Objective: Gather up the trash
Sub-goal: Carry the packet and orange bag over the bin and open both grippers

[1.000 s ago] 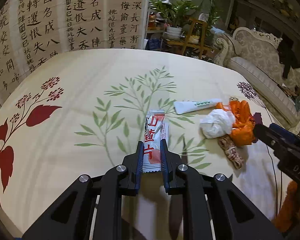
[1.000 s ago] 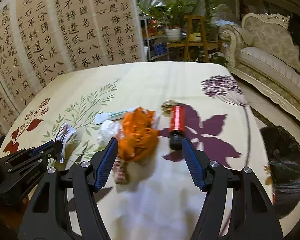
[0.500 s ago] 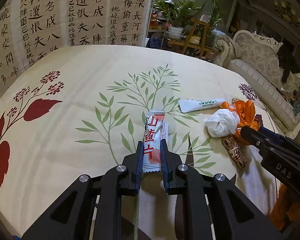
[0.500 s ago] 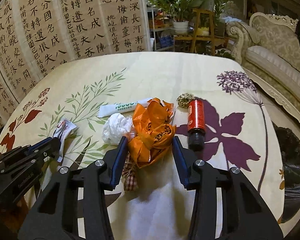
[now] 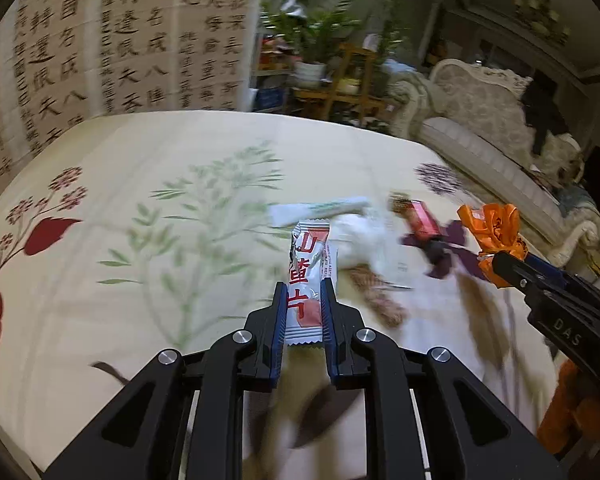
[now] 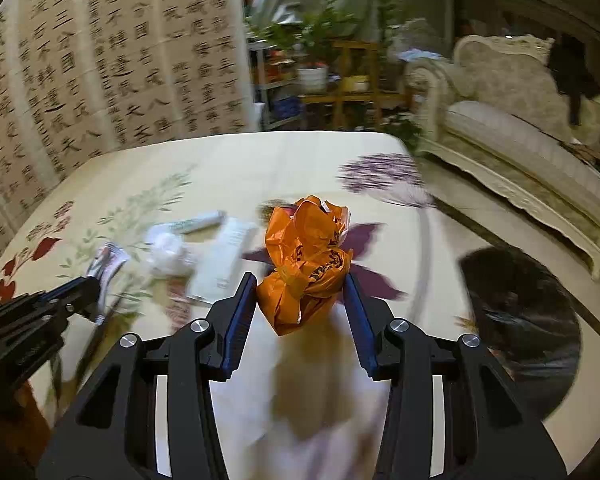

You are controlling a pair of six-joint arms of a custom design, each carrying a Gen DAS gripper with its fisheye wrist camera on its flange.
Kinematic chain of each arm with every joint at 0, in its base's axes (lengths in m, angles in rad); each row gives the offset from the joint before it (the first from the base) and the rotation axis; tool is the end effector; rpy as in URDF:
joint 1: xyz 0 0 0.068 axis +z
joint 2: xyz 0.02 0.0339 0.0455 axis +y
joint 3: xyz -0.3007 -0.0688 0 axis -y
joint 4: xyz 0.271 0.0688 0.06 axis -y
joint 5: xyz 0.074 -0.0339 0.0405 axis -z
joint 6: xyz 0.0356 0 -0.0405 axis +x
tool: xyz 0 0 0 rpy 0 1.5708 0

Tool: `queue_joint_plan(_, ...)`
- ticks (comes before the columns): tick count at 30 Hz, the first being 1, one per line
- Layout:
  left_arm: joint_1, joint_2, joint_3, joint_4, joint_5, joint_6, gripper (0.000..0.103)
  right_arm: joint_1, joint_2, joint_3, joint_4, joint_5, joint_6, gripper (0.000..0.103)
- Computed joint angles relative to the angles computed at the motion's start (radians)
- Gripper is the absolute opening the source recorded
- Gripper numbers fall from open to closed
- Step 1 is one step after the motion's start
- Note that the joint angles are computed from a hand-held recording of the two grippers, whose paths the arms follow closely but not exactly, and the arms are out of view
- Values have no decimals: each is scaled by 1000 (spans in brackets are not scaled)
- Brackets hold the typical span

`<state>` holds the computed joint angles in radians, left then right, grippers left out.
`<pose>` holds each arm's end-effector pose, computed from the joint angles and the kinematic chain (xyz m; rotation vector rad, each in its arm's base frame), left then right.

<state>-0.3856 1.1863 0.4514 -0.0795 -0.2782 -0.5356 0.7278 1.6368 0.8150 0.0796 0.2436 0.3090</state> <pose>0.2101 -0.0747 0.1763 -0.3058 2.3285 -0.1200 0.2658 0.2253 0.1826 -0.3564 2.2718 0.2562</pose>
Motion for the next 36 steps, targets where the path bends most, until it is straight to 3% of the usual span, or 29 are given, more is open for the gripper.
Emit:
queue_joint_plan(8, -201, 155, 110, 50, -31, -50, 18, -158, -169, -181, 18, 23, 0, 43)
queue_joint_plan(16, -371, 372, 285, 100, -48, -45, 18, -360, -250, -295, 52, -21, -39, 43)
queue_joint_plan(36, -459, 743, 695, 5, -36, 46, 18, -632, -100, -307, 190, -158, -118, 44)
